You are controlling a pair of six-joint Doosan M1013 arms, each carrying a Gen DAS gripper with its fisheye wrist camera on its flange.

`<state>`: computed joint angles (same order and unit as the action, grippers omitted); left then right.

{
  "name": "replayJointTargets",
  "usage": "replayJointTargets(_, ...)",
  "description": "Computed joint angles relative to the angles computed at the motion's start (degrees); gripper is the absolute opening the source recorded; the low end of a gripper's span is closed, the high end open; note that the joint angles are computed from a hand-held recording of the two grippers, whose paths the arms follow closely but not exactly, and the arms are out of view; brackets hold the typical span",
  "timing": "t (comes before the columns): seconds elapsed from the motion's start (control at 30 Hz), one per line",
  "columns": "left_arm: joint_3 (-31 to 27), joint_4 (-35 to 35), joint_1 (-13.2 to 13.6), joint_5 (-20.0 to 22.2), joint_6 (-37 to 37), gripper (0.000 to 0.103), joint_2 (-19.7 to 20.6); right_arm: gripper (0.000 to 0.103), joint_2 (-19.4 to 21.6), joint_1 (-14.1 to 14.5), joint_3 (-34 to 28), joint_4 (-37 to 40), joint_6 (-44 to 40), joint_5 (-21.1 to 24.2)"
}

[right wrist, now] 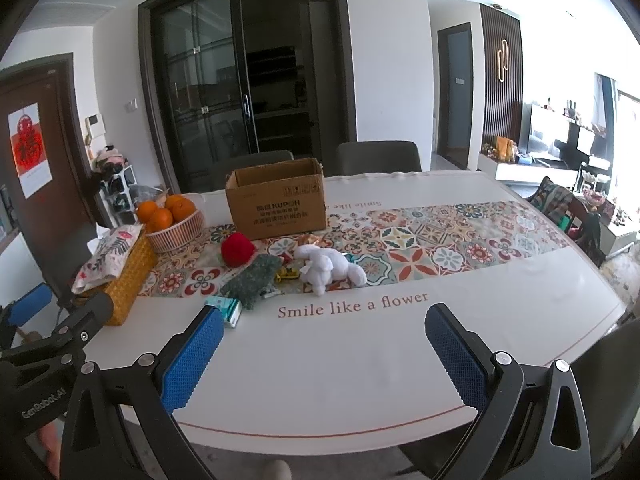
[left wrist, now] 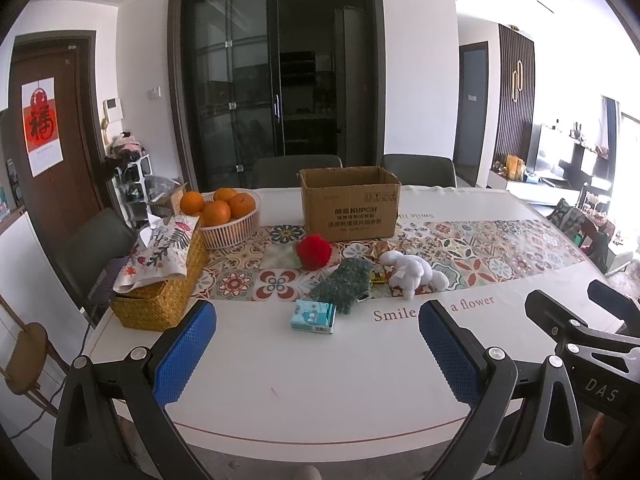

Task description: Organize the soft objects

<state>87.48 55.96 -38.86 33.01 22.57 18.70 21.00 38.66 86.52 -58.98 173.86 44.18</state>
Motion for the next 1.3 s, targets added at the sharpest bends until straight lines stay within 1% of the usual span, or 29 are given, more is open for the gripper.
replayJointTargets(1.3,0.09,0.40,0.08,-0.19,-0.37,0.103,0.07,0.102,0.09,0.15,-0.26,-0.04,-0.19,0.37)
